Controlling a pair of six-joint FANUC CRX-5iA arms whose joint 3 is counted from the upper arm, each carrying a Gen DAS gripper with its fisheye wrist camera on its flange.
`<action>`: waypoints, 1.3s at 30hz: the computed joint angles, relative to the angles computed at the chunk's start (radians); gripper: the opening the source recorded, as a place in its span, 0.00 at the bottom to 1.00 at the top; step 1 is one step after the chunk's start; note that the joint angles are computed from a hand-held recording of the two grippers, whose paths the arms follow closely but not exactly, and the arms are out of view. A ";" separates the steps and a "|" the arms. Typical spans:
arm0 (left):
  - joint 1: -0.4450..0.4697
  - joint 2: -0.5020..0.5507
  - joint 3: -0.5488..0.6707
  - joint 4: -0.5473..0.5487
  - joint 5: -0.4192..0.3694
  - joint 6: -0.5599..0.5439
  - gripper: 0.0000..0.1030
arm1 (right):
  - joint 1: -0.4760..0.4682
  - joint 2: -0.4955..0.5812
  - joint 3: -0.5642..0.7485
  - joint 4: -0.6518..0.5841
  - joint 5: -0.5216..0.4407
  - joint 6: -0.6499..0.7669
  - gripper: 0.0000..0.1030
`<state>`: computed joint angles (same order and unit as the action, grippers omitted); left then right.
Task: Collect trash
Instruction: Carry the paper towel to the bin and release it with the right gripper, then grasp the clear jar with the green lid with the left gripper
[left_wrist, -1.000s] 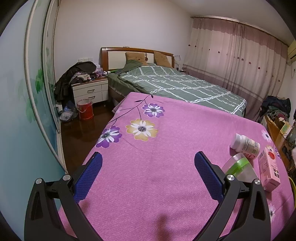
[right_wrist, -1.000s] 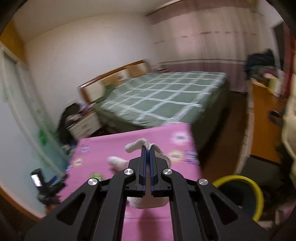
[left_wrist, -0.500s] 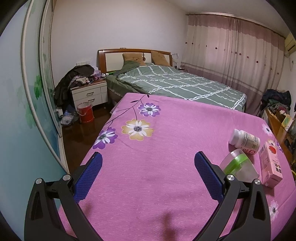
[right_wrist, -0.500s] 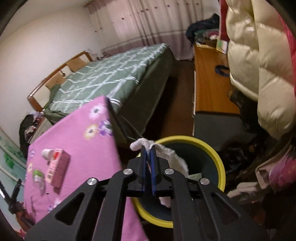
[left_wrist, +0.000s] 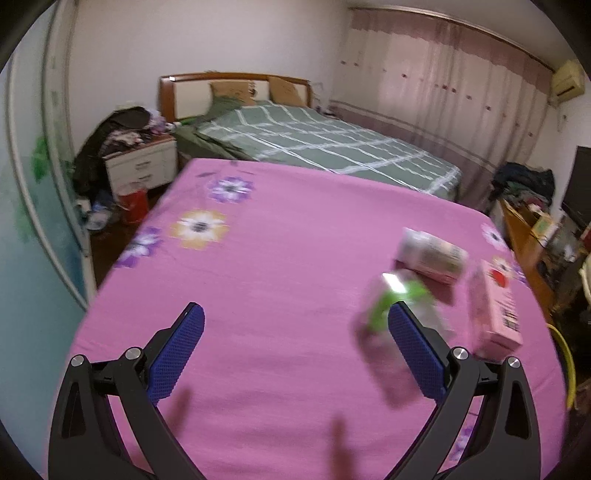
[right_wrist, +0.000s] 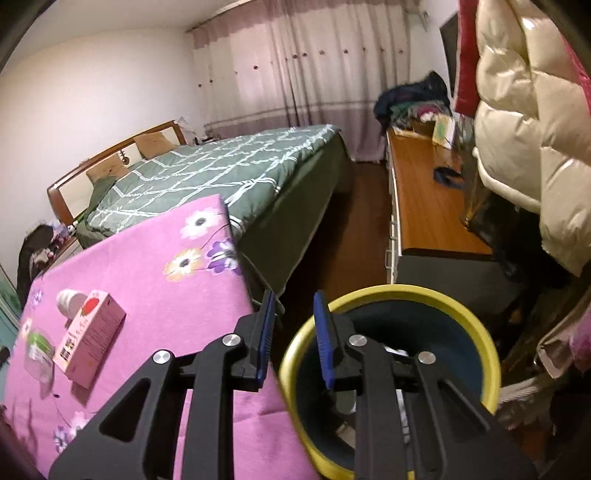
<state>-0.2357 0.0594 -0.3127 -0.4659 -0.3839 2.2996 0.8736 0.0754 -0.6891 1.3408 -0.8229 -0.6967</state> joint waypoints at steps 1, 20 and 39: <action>-0.012 0.013 0.012 0.020 -0.003 -0.020 0.95 | 0.007 0.016 0.007 0.002 -0.014 0.000 0.20; -0.090 0.239 0.262 0.166 -0.223 -0.076 0.75 | 0.038 0.057 0.050 -0.038 -0.101 0.031 0.27; -0.101 0.186 0.220 0.175 -0.203 -0.148 0.55 | 0.033 0.047 0.029 0.009 -0.091 -0.001 0.28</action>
<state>-0.3370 0.2449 -0.0924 -0.2910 -0.5868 2.1521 0.9068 0.1220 -0.6601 1.3495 -0.9144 -0.6977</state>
